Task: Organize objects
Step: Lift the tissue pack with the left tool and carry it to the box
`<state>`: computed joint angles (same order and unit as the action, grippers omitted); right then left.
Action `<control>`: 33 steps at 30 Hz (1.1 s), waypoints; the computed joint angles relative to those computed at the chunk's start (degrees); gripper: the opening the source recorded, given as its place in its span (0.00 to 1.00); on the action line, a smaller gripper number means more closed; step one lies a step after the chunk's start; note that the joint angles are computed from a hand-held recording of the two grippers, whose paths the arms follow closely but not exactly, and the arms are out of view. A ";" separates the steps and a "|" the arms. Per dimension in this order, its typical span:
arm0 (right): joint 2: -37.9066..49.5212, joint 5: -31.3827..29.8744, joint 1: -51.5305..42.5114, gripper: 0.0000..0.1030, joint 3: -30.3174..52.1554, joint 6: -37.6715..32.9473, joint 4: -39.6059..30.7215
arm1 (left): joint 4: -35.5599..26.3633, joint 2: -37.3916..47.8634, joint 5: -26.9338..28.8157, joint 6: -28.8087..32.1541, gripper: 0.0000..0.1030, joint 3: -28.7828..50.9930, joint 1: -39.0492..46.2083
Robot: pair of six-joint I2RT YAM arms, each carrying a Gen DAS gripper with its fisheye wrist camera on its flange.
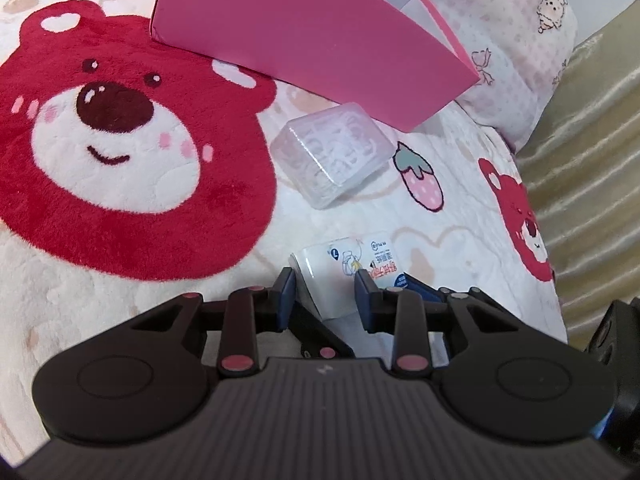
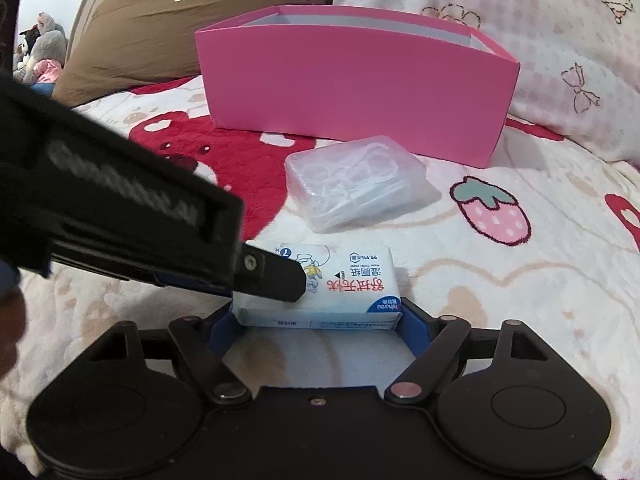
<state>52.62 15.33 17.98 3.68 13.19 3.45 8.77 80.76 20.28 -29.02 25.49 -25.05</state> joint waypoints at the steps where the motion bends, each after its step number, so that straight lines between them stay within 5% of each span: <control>1: -0.72 0.20 0.27 0.81 0.10 0.20 -0.88 | 0.36 0.51 0.26 0.56 0.30 -0.05 0.20; 10: -1.22 2.75 3.13 0.80 1.52 1.08 -4.77 | -6.85 -1.62 -6.19 -1.29 0.31 2.83 -4.21; 24: -3.33 -1.53 4.45 0.81 11.28 2.57 -19.05 | -21.06 -12.73 2.41 3.59 0.30 4.54 5.61; 33: -5.70 0.92 8.05 0.81 17.90 3.70 -27.54 | -34.45 -16.73 0.77 7.09 0.30 12.50 5.87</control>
<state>46.92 16.25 26.04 21.58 16.89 -24.09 -25.68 64.04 21.05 -21.93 38.00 -19.19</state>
